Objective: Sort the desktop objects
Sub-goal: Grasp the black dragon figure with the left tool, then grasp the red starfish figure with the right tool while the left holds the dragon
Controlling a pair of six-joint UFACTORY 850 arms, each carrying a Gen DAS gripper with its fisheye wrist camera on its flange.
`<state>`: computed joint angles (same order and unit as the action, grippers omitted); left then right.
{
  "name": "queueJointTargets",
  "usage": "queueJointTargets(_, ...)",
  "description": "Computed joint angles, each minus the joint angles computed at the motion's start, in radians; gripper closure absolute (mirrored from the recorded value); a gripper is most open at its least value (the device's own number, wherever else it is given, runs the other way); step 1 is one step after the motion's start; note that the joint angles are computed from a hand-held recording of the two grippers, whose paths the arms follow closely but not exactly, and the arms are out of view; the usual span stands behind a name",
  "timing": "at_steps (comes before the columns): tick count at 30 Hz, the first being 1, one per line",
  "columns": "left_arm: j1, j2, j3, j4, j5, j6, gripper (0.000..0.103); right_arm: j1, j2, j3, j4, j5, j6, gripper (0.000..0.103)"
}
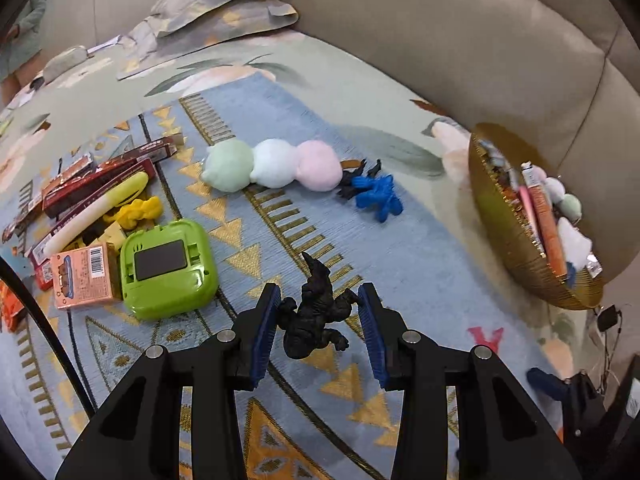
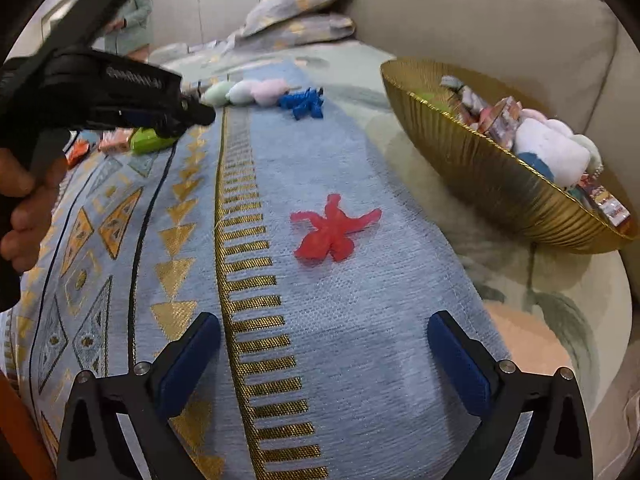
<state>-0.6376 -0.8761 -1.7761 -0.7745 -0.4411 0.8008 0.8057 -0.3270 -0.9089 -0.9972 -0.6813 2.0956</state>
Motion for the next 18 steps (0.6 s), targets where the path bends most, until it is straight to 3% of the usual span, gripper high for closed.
queueJointTargets(1,0.002,0.001,-0.001,-0.016,-0.006,0.014,0.066,-0.014,0.014,0.007,0.015,0.025,0.004,0.0)
queueJointTargets(3,0.006,0.003,-0.001,-0.05,-0.011,0.038,0.066,-0.028,0.039,0.017,0.014,0.023,0.076,0.012)
queueJointTargets(6,0.011,0.009,0.004,-0.09,-0.009,0.068,0.066,-0.072,0.025,-0.01,0.071,0.031,-0.017,0.023)
queueJointTargets(8,0.014,0.011,0.004,-0.108,-0.009,0.084,0.066,-0.087,0.021,-0.02,0.054,0.031,-0.027,0.038)
queueJointTargets(12,0.021,0.024,0.019,-0.162,-0.017,0.141,0.066,-0.118,-0.002,-0.055,0.081,0.031,-0.078,0.056)
queueJointTargets(14,0.023,0.032,0.027,-0.193,-0.012,0.174,0.066,-0.117,-0.024,-0.087,0.103,0.015,-0.144,0.071)
queueJointTargets(16,0.026,0.035,0.031,-0.22,-0.017,0.193,0.066,-0.093,-0.045,-0.119,0.106,-0.039,-0.193,0.074)
queueJointTargets(18,0.027,0.035,0.031,-0.228,-0.02,0.193,0.066,-0.077,-0.028,-0.11,0.085,-0.025,-0.183,0.074)
